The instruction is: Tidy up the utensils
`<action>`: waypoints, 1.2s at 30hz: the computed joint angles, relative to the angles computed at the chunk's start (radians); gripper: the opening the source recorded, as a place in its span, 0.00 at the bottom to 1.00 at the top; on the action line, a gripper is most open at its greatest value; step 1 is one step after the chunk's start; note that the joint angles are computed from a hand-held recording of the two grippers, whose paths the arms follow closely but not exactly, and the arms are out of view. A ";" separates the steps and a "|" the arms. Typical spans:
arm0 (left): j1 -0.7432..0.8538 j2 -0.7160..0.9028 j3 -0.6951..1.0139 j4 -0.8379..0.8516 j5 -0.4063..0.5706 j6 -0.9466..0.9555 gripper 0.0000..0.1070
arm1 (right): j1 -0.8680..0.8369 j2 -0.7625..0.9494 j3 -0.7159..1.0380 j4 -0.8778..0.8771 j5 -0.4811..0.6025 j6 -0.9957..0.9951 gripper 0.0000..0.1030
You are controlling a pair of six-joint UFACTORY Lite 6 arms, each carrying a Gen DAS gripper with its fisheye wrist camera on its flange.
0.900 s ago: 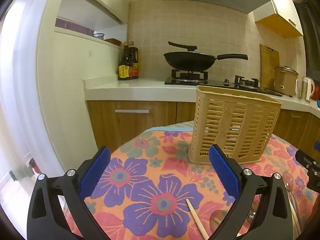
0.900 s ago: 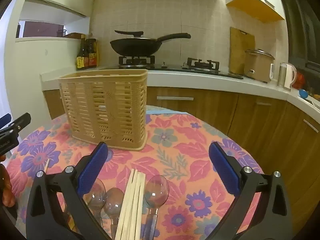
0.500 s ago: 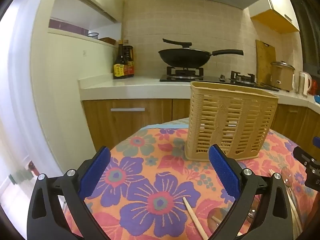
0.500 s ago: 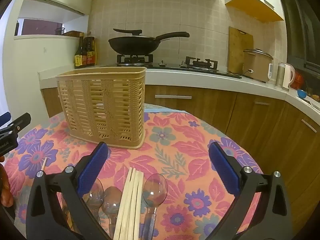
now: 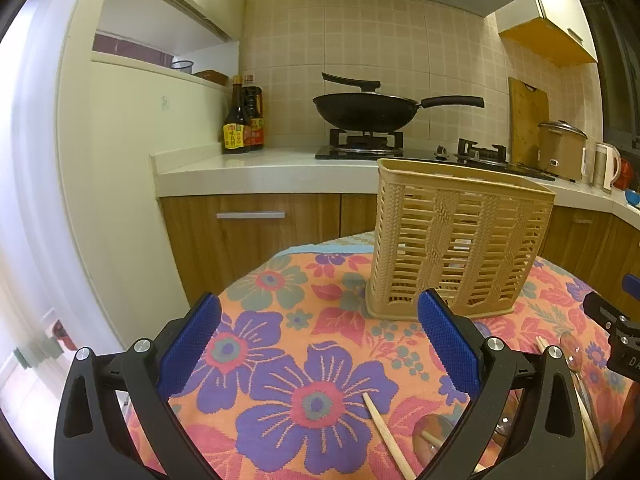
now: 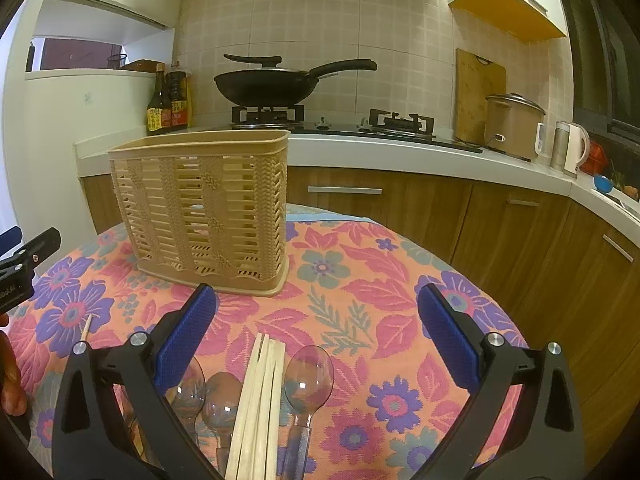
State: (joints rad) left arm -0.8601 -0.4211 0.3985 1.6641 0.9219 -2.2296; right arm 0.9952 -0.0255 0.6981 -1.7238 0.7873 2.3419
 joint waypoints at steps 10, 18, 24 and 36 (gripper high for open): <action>-0.003 -0.005 0.001 -0.010 -0.001 0.010 0.89 | -0.006 0.003 0.001 -0.004 -0.006 0.005 0.93; -0.003 -0.007 0.002 -0.010 -0.001 0.012 0.89 | -0.007 0.001 0.000 -0.004 -0.008 0.005 0.93; 0.005 -0.009 -0.001 0.004 -0.006 0.001 0.89 | -0.008 -0.005 -0.004 -0.009 -0.009 0.010 0.93; -0.051 -0.053 -0.034 0.019 0.073 -0.043 0.89 | -0.006 -0.026 -0.028 -0.043 -0.002 0.048 0.93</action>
State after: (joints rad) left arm -0.9114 -0.4740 0.3647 1.6831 0.9945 -2.2723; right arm 0.9889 -0.0516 0.6696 -1.7669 0.7855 2.3903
